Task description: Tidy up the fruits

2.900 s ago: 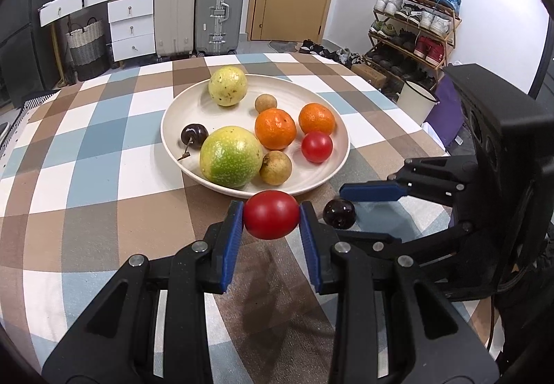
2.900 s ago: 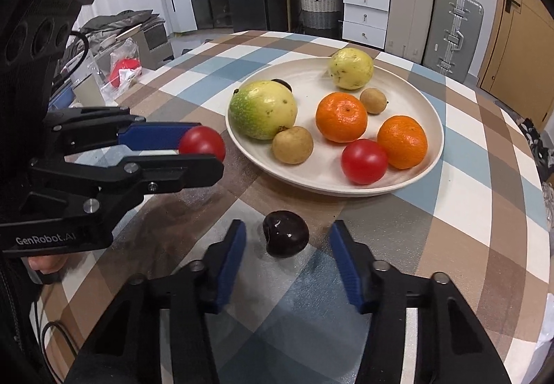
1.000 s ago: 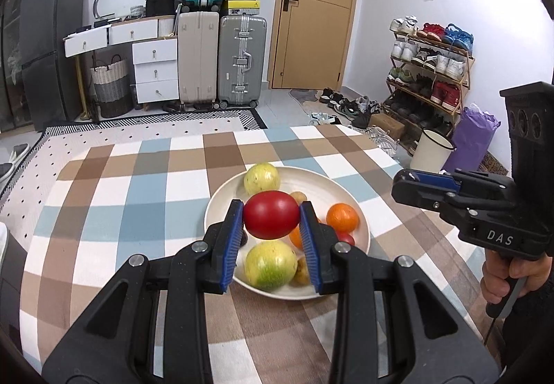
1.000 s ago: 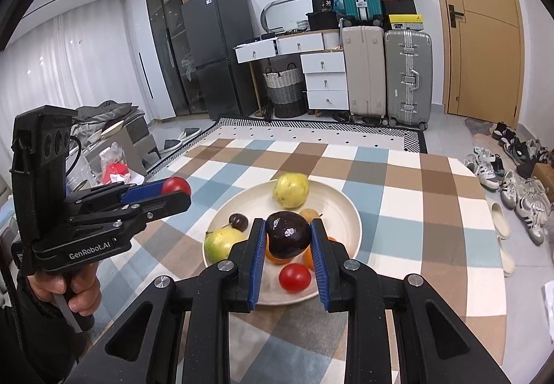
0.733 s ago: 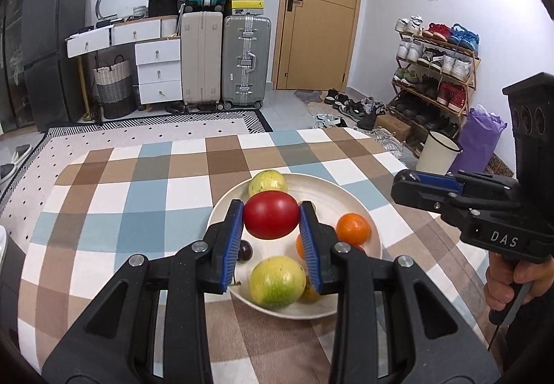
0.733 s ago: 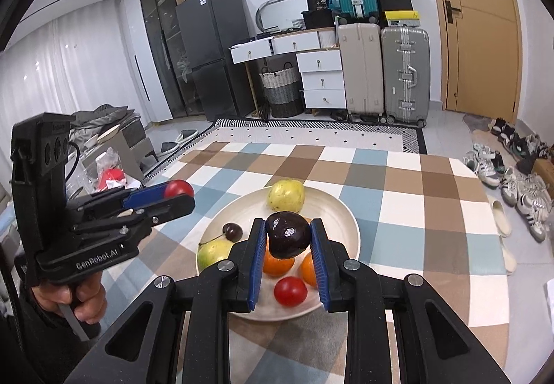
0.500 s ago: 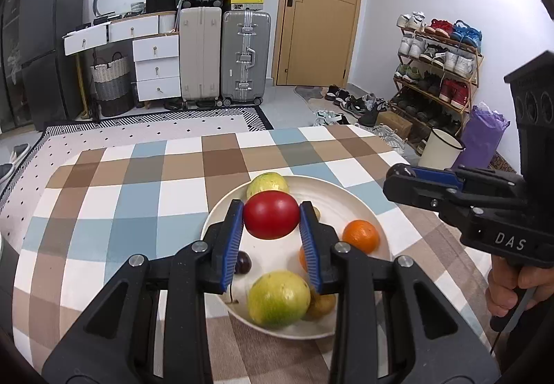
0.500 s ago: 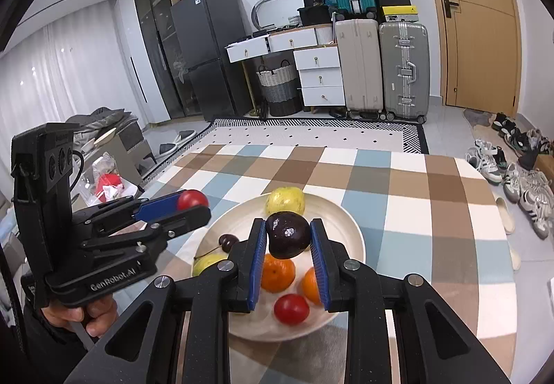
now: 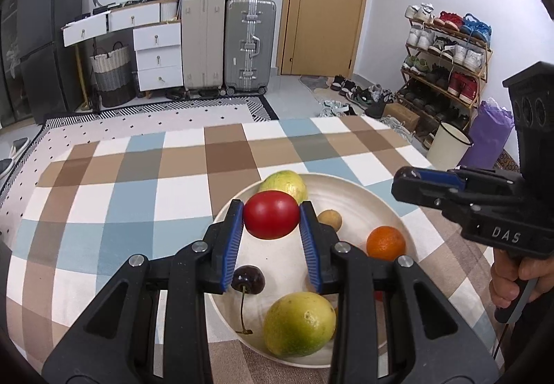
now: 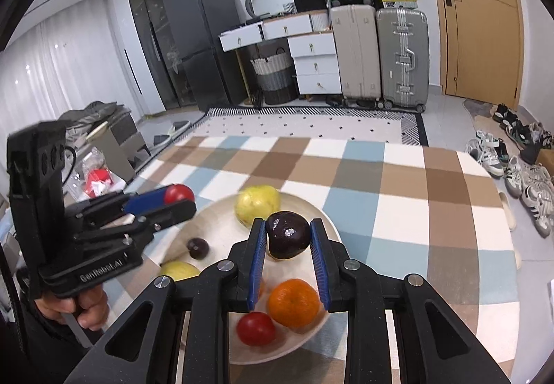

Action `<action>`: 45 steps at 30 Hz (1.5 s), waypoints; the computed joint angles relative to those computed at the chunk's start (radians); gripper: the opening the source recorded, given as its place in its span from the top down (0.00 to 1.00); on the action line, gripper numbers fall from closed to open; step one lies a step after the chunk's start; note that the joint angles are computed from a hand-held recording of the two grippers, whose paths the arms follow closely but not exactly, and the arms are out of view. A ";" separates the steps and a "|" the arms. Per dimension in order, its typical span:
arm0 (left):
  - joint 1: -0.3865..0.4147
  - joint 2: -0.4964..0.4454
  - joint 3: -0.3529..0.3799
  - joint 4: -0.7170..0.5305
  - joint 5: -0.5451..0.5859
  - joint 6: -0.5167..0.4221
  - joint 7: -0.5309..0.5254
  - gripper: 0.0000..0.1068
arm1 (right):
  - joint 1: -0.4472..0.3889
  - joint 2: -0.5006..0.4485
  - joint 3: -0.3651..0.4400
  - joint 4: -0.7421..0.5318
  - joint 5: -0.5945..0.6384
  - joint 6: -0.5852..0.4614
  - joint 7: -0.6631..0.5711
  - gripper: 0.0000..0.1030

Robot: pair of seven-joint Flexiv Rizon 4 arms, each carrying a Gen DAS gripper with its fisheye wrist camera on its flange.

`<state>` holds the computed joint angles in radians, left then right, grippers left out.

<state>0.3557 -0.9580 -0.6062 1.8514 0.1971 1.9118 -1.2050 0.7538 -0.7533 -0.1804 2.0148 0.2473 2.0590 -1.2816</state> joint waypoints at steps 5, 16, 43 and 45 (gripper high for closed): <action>-0.027 -0.008 0.020 -0.015 -0.005 -0.018 0.021 0.72 | -0.057 -0.029 0.049 -0.017 -0.034 0.000 0.026 0.75; -0.043 -0.008 0.032 -0.014 -0.043 -0.025 0.036 0.72 | -0.101 -0.066 0.088 -0.046 -0.106 -0.021 0.068 0.75; 0.065 0.088 0.060 0.173 0.177 0.215 -0.160 0.04 | 0.111 -0.042 -0.005 0.029 0.209 0.183 -0.132 0.01; 0.060 0.101 0.083 0.190 0.196 0.246 -0.189 0.04 | 0.122 -0.047 0.006 0.040 0.239 0.218 -0.157 0.01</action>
